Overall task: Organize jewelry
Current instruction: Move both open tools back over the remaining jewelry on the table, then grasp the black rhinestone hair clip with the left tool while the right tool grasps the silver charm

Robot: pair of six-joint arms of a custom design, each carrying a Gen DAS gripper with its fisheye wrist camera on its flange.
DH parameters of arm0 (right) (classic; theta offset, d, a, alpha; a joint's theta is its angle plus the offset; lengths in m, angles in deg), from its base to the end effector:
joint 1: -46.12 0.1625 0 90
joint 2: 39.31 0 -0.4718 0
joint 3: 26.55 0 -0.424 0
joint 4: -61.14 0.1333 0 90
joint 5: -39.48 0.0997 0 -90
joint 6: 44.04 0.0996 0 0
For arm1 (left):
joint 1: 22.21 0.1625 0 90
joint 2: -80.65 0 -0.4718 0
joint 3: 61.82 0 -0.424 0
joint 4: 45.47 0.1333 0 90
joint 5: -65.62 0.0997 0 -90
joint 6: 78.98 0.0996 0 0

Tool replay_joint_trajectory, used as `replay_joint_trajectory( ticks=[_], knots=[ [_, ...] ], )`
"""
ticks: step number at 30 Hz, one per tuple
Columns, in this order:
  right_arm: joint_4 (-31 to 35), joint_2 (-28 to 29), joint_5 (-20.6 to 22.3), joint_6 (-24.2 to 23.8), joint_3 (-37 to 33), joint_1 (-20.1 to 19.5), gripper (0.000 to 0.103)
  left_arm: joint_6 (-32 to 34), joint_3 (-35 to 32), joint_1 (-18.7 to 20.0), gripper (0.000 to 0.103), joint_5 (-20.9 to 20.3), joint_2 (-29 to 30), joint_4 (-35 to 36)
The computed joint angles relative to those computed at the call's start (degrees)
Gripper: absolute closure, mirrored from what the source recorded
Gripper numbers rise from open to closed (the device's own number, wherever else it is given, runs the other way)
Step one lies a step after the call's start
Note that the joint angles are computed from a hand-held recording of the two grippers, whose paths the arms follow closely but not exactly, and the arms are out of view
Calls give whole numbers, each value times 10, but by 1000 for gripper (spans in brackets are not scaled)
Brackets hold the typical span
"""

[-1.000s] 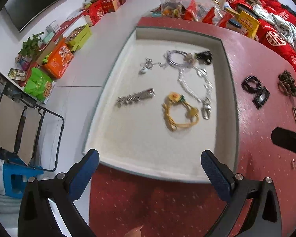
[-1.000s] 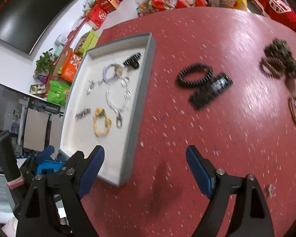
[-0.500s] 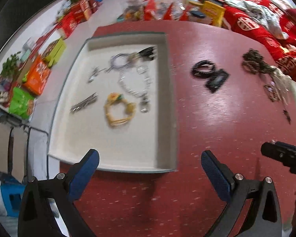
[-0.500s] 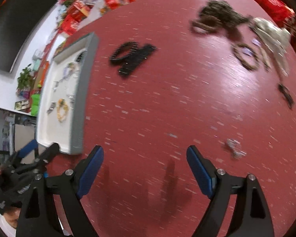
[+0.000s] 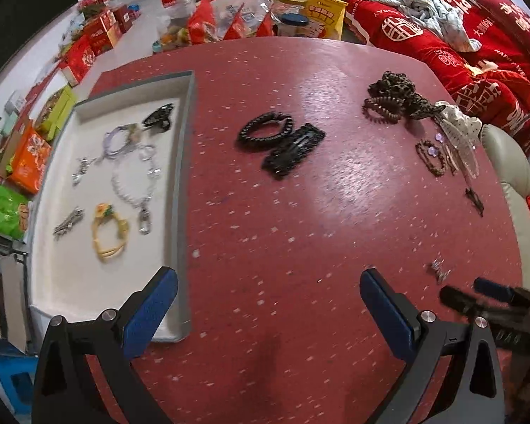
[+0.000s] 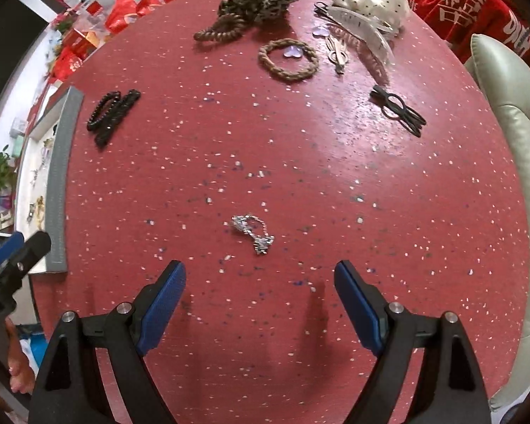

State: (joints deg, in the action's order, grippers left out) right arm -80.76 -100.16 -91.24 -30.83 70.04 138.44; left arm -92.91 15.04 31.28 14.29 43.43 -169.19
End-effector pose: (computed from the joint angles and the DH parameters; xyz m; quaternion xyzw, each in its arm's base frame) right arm 0.0962 -0.6874 0.2821 -0.1368 -0.9194 0.1771 0.3235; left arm -0.3149 -0.7540 0.0898 0.2013 0.9208 -0.0968 0.3199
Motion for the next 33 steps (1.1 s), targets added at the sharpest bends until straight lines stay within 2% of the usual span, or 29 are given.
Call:
replay_joint_trajectory(
  ticks=[7, 12, 25, 33],
  knots=[
    [-25, 20, -24, -44, -8, 6, 15, -16, -59, 9, 0, -9, 46, 14],
    [-44, 39, -36, -71, -16, 6, 15, -21, -88, 16, 0, 7, 71, 17],
    [-126, 89, -88, -152, -22, 13, 18, 21, -171, 29, 0, 25, 143, 6],
    [-150, 84, -88, -177, -9, 12, 22, 50, -207, 36, 5, 24, 169, 13]
  ],
)
